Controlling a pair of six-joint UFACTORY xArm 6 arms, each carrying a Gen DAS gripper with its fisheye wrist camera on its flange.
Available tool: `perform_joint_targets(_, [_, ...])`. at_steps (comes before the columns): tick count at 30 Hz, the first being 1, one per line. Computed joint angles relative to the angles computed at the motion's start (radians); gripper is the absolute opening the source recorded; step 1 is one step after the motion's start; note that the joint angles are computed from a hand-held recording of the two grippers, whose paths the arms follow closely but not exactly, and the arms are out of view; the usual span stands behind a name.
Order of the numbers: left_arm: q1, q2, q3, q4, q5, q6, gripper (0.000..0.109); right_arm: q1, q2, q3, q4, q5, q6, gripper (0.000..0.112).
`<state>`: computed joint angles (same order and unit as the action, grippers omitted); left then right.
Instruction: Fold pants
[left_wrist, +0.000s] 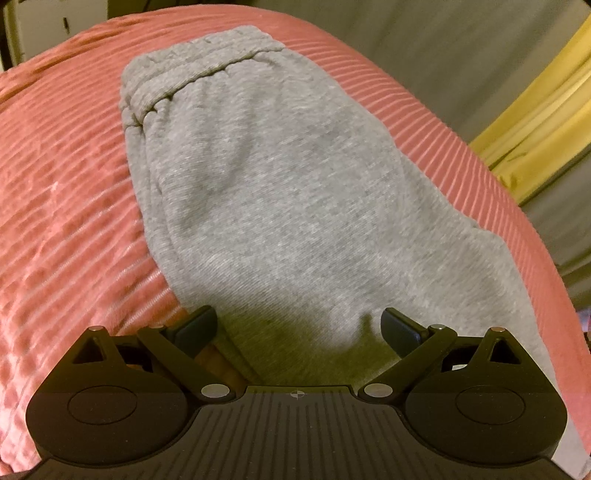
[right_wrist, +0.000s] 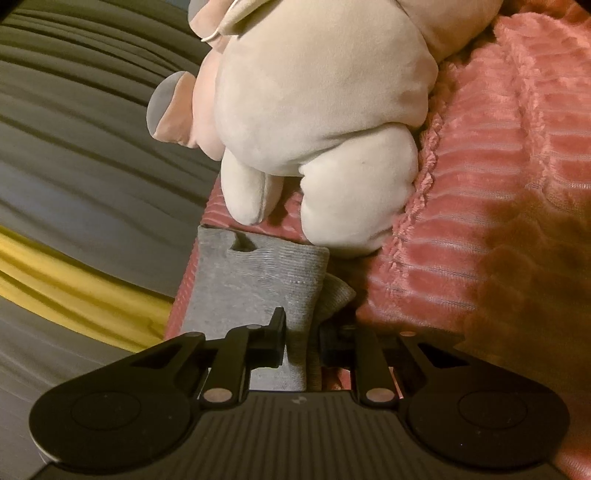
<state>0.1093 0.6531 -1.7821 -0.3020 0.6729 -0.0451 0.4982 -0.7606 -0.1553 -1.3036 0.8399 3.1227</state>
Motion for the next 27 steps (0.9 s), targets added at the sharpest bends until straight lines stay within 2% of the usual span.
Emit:
perform_joint_targets(7, [-0.003,-0.008,0.012,0.000,-0.006,-0.009,0.100,0.006,-0.001,-0.028,0.084,0.020,-0.087,0.015])
perform_joint_targets(14, [0.000,-0.016,0.025,-0.025,-0.010,0.001,0.100,0.005,0.045,-0.127,0.192,0.069,-0.310,0.012])
perform_joint_targets(18, [0.005,-0.018,0.030,-0.048,-0.011,0.011,0.100,0.056,0.176,-0.333,0.073,0.129,-0.534,0.009])
perform_joint_targets(20, [0.007,-0.021,0.032,-0.053,-0.011,0.011,0.100,0.058,0.283,-0.472,-0.024,0.057,-0.641,0.009])
perform_joint_targets(22, [0.008,-0.024,0.036,-0.063,-0.011,0.015,0.100,0.054,0.433,-0.636,-0.100,-0.065,-0.765,0.009])
perform_joint_targets(25, [0.019,-0.032,0.043,-0.109,-0.002,0.034,0.100,0.039,0.669,-0.850,-0.220,-0.350,-0.821,0.009])
perform_joint_targets(27, [0.028,-0.039,0.049,-0.146,0.007,0.046,0.100,0.037,0.825,-0.963,-0.258,-0.503,-0.820,0.009])
